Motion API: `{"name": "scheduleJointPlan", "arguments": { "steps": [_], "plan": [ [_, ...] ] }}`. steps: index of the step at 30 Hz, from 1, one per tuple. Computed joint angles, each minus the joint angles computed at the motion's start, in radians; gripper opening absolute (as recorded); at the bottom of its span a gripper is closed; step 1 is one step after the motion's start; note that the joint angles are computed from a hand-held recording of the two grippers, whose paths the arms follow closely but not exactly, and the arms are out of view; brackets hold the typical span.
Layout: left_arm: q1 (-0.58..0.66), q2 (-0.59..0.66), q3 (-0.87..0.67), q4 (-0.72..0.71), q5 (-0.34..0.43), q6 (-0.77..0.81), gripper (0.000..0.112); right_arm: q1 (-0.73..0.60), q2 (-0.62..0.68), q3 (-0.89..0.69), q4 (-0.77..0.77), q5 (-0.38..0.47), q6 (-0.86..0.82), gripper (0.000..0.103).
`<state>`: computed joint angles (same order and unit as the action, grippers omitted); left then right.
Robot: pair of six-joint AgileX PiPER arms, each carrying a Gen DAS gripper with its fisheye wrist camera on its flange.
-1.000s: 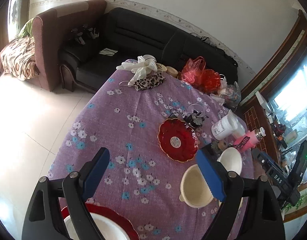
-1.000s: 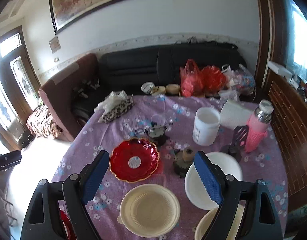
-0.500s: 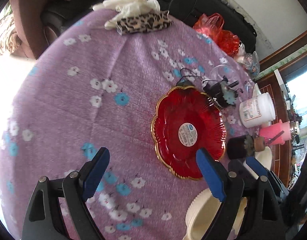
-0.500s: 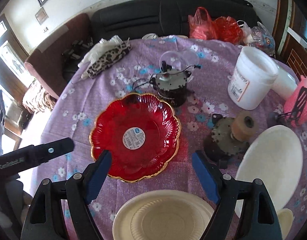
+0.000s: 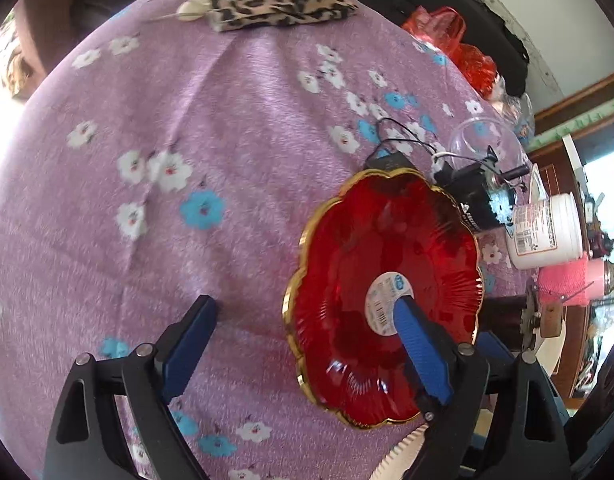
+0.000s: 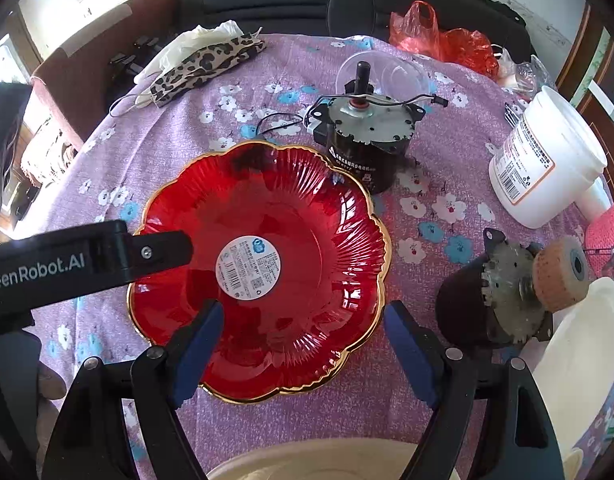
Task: Organize plates and bowls
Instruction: 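Lift the red plate off the table with both grippers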
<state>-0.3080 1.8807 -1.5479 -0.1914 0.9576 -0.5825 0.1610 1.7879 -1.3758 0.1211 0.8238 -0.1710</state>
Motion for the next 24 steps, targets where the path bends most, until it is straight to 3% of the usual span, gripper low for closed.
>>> {"name": "scheduleJointPlan", "arguments": {
  "steps": [2,4,5,6,7,11,14,18,22,24],
  "plan": [
    [-0.003,0.020,-0.032,0.003,0.020,0.009,0.090,0.002,0.000,0.004,-0.002,-0.011,0.000,0.086],
    [-0.015,0.035,-0.062,0.024,0.052,0.011,0.090,0.001,-0.004,0.009,0.005,-0.021,-0.011,0.078],
    [-0.032,0.045,-0.084,0.056,0.085,-0.002,0.087,0.005,-0.007,0.013,-0.004,-0.028,-0.002,0.057],
    [-0.048,0.060,-0.112,0.083,0.117,-0.008,0.078,0.004,-0.013,0.015,-0.006,-0.029,-0.005,0.034],
    [-0.070,0.078,-0.147,0.130,0.165,-0.022,0.074,-0.006,-0.014,0.012,0.029,-0.017,-0.037,0.027],
    [-0.060,0.010,-0.059,0.077,0.179,0.059,0.058,-0.029,-0.026,0.008,0.109,0.038,-0.130,0.027],
    [-0.045,-0.086,0.045,0.063,0.177,0.104,0.057,-0.065,-0.029,0.007,0.216,0.099,-0.239,0.027],
    [0.008,-0.188,0.167,0.004,0.176,0.166,0.057,-0.122,-0.015,-0.020,0.371,0.250,-0.417,0.027],
    [0.073,-0.246,0.257,0.000,0.084,0.148,0.064,-0.173,-0.011,-0.022,0.418,0.211,-0.336,0.042],
    [0.113,-0.218,0.265,-0.033,0.043,0.144,0.065,-0.167,0.002,-0.019,0.413,0.188,-0.297,0.043]
  ]
}}
